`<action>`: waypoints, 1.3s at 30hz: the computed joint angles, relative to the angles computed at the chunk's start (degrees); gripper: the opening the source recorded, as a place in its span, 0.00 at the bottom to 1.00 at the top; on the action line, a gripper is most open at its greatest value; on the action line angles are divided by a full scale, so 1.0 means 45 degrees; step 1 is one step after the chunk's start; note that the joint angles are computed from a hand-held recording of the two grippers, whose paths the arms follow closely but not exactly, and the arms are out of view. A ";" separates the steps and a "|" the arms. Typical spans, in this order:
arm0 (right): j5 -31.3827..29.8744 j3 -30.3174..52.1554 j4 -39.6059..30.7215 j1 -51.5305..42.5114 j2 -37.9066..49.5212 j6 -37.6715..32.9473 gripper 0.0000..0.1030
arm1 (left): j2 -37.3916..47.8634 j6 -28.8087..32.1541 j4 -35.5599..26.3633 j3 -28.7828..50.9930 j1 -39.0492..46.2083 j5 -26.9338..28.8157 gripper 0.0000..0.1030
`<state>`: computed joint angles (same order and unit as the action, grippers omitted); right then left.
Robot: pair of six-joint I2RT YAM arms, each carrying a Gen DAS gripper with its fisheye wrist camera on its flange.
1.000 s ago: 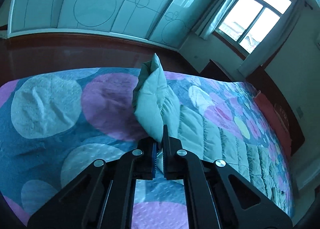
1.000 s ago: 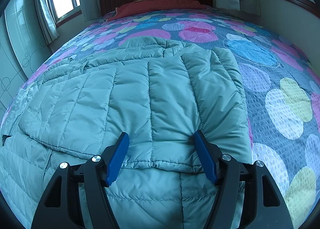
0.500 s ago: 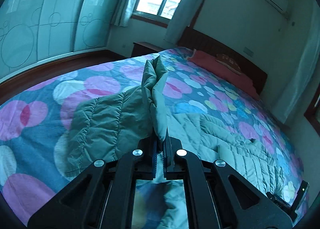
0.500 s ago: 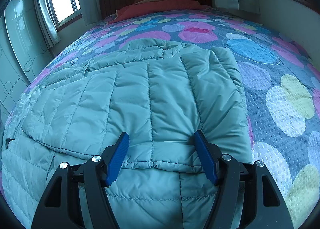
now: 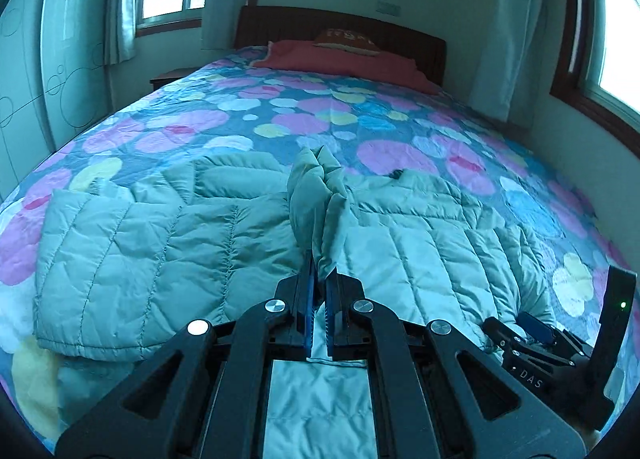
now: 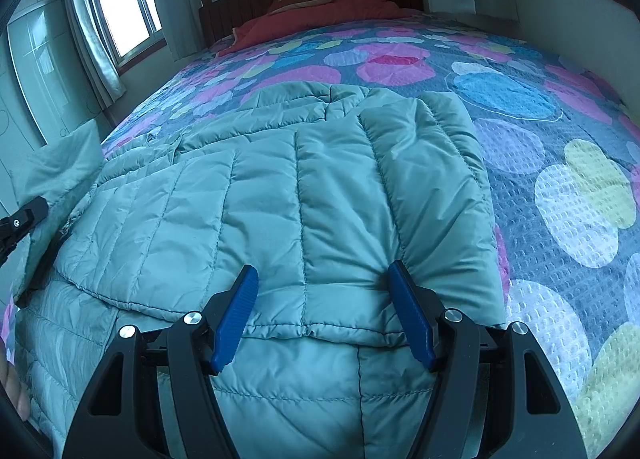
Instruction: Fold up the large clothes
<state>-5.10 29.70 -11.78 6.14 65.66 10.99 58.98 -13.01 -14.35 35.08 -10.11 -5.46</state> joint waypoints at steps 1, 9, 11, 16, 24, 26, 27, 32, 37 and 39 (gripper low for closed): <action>-0.0037 -0.0022 0.0026 -0.0015 -0.0015 0.0020 0.65 | 0.0351 -0.0117 0.0129 0.0025 -0.0553 -0.0331 0.04; -0.0289 -0.0128 0.0147 -0.0139 -0.0072 0.0083 0.65 | 0.2340 -0.0777 0.0763 0.0277 -0.2513 -0.1119 0.10; -0.0291 -0.0153 0.0156 -0.0135 -0.0097 0.0093 0.65 | 0.2159 -0.0874 0.0673 0.0276 -0.2655 -0.1008 0.26; -0.0286 -0.0150 0.0121 -0.0138 -0.0109 0.0095 0.65 | 0.0603 -0.0923 -0.0257 0.0069 -0.3020 -0.1205 0.53; 0.0042 0.0273 -0.0966 0.0128 -0.0534 0.0438 0.65 | -0.3356 -0.0060 -0.3260 -0.0362 -0.0730 -0.0255 0.54; -0.0017 0.0502 -0.1441 0.0334 -0.0844 0.0738 0.65 | -0.4161 0.0634 -0.3922 -0.0384 0.0837 0.0440 0.55; -0.0080 0.0631 -0.1633 0.0448 -0.0999 0.0897 0.65 | -0.4478 0.1065 -0.4190 -0.0383 0.1762 0.0890 0.55; -0.0061 0.1643 -0.2171 0.1740 -0.1061 0.1826 0.65 | -0.4801 0.3416 -0.4616 -0.0248 0.6787 0.3453 0.56; 0.0315 0.2733 -0.1744 0.3383 0.0595 0.2555 0.65 | -0.3639 0.4720 -0.4285 -0.0102 1.0120 0.5290 0.56; 0.0435 0.3127 -0.1488 0.3807 0.1509 0.2764 0.65 | -0.3255 0.4990 -0.4054 -0.0131 1.0680 0.5524 0.56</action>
